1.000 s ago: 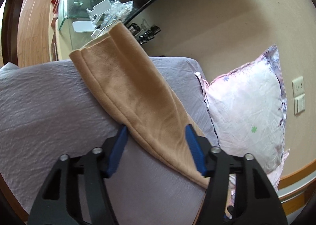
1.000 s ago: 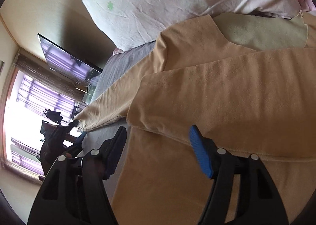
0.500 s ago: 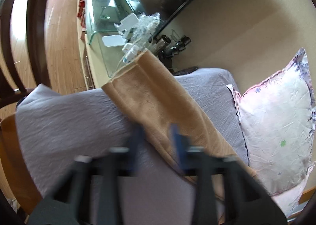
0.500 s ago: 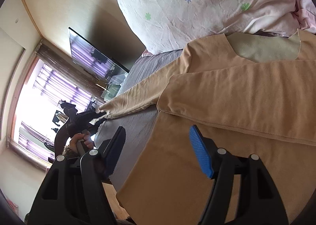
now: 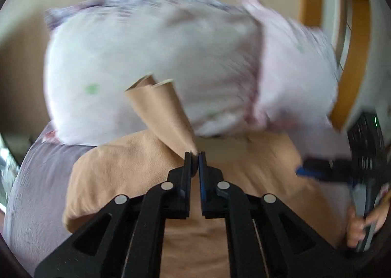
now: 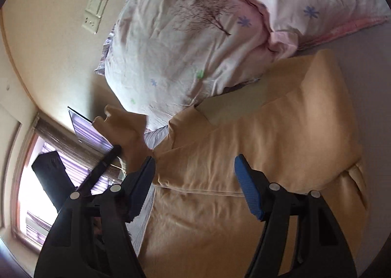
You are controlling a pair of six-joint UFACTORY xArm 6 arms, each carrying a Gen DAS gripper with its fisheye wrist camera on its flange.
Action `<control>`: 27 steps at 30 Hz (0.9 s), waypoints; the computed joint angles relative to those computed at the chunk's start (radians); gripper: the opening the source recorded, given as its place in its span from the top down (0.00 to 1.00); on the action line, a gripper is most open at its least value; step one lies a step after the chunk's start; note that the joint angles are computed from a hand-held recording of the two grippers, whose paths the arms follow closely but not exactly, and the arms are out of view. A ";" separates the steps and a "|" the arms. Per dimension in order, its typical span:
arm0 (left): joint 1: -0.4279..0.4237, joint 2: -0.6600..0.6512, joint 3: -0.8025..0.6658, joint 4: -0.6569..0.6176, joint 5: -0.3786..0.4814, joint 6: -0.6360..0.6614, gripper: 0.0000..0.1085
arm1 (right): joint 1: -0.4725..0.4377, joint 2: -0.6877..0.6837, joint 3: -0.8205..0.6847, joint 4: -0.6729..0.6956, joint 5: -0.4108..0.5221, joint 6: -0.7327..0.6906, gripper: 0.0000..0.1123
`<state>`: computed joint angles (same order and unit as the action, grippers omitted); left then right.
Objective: Fold small clothes
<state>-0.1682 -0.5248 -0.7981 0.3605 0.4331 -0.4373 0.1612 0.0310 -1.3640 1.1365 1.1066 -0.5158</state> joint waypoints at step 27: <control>0.057 -0.360 0.351 -0.108 0.293 0.057 0.53 | 0.113 -0.075 0.049 -0.372 -0.520 0.028 0.97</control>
<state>-0.1115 -0.8849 -0.4470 0.2528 0.7264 -0.3802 0.2746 -0.0444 -1.3145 0.7649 0.5865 -0.4881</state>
